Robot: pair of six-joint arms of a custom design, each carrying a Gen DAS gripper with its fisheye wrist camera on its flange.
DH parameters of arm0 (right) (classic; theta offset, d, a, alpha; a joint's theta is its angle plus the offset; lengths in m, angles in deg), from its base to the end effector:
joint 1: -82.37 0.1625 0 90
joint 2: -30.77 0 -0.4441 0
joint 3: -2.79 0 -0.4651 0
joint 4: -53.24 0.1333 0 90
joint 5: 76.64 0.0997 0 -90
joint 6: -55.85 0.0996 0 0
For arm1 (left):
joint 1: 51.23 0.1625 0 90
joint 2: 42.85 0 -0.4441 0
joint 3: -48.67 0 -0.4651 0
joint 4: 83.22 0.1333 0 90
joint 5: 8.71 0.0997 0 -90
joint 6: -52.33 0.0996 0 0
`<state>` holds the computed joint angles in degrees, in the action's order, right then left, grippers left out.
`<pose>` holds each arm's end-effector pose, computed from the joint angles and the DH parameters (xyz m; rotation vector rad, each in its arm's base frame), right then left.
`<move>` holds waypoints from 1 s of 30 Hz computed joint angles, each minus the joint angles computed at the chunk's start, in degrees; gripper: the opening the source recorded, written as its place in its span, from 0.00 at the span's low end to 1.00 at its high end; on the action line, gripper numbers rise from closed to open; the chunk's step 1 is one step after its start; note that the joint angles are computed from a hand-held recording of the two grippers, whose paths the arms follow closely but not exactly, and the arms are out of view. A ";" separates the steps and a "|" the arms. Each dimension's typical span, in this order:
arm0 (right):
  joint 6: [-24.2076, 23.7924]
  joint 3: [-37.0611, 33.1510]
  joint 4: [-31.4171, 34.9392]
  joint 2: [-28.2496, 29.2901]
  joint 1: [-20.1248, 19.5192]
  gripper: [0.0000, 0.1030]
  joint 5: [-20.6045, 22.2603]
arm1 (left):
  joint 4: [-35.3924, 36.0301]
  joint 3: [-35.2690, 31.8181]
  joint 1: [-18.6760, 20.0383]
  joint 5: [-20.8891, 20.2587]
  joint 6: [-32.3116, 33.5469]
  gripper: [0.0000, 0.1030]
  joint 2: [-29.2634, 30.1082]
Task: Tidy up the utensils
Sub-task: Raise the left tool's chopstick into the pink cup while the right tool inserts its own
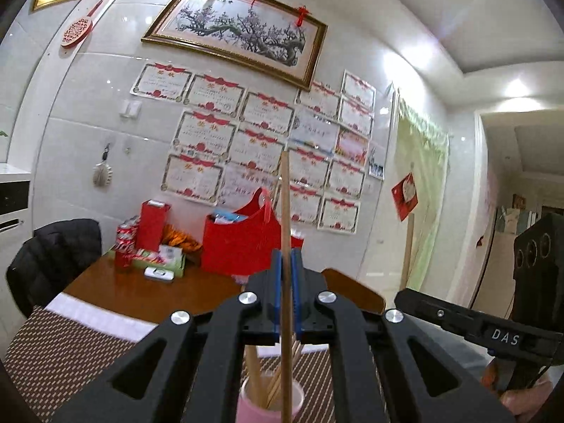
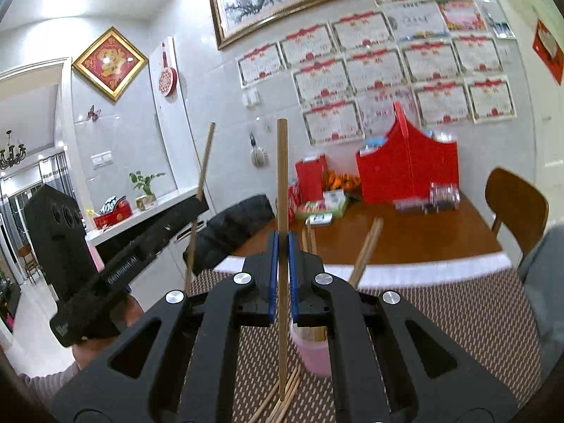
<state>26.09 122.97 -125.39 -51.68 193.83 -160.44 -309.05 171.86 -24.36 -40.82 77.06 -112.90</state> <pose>0.3411 -0.4740 0.3331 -1.2759 2.4948 -1.3406 -0.3438 -0.4182 0.3000 0.6469 1.9932 -1.9085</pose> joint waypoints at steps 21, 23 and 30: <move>-0.85 -11.43 -2.13 12.58 -1.71 0.06 -0.84 | 1.01 -9.03 13.81 -15.15 -4.21 0.05 9.49; -0.92 -11.42 -2.10 13.06 -2.24 0.06 -0.85 | 1.03 -9.06 14.57 -15.33 -4.42 0.05 10.02; -1.25 -11.18 -1.57 14.24 -3.10 0.06 -1.56 | 1.31 -8.32 16.05 -14.92 -5.39 0.05 11.09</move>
<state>24.84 111.79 -126.96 -37.44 190.72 -162.00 -307.74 163.54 -8.32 -55.73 71.67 -101.81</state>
